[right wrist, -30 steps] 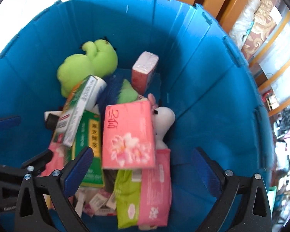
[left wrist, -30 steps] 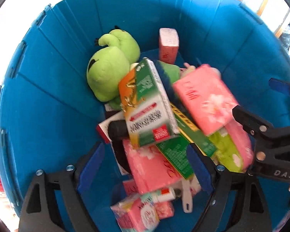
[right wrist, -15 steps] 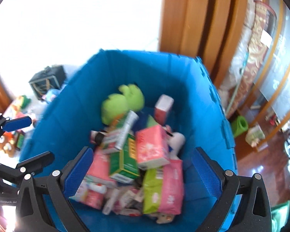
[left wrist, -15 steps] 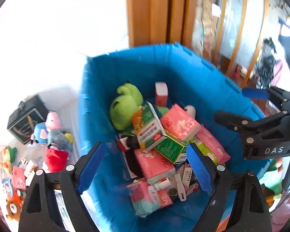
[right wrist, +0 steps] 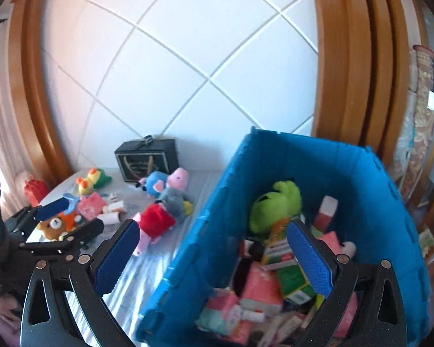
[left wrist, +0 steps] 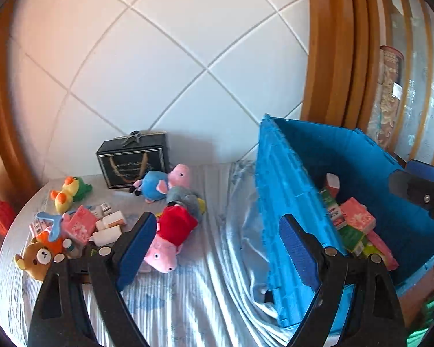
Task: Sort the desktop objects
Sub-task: 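Move both tools back to the pile on the bed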
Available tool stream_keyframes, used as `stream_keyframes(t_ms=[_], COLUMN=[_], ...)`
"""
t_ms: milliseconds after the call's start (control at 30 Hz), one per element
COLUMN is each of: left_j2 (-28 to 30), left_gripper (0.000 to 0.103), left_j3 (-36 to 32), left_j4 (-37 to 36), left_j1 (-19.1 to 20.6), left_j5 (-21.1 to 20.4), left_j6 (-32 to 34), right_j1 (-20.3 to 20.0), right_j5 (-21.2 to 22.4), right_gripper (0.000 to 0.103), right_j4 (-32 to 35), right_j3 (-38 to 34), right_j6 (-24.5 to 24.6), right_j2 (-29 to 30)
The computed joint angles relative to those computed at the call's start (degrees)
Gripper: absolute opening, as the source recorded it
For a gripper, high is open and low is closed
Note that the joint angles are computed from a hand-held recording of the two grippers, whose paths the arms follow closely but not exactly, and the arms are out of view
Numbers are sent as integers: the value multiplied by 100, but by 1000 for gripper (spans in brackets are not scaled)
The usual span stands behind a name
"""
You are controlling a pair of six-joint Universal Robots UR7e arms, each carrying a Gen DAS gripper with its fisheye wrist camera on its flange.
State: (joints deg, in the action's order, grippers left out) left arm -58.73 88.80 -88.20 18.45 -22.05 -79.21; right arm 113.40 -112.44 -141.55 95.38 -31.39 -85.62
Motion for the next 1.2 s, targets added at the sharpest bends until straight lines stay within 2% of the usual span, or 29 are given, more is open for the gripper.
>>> stream_keyframes(t_ms=[267, 533, 733, 833, 900, 967, 1033, 1100, 1133, 1200], left_j2=[-1445, -2822, -3700, -3964, -4104, -4250, -4334, -4396, -4565, -5159], left_gripper=[87, 87, 87, 87, 87, 87, 87, 88, 90, 91], left_j3=[1181, 2284, 2547, 2403, 2300, 2248, 2269, 2384, 2572, 3014], left_j4=[1333, 1487, 2718, 3665, 4032, 3986, 3614, 3142, 2767, 2364], left_j1=[56, 268, 504, 744, 1028, 1445, 1980, 2467, 2594, 2388], left_j5=[-419, -765, -1028, -956, -835, -636, -507, -568, -611, -540], left_j6=[-1527, -1807, -2530, -2791, -2744, -2369, -1799, -1246, -1023, -1215], right_j1=[599, 816, 778, 792, 816, 831, 818, 781, 776, 765], right_j5=[-179, -413, -582, -500, -450, -419, -362, -237, -185, -117], right_gripper=[103, 103, 103, 103, 103, 103, 103, 103, 103, 103], right_j4=[-72, -238, -26, 83, 145, 188, 243, 312, 369, 436], right_j3=[384, 586, 576, 554, 542, 541, 559, 590, 582, 591], right_j6=[652, 1338, 1957, 2239, 2393, 2524, 2612, 2581, 2531, 2347], right_j2=[657, 1383, 1959, 2247, 2436, 2590, 2705, 2799, 2838, 2941])
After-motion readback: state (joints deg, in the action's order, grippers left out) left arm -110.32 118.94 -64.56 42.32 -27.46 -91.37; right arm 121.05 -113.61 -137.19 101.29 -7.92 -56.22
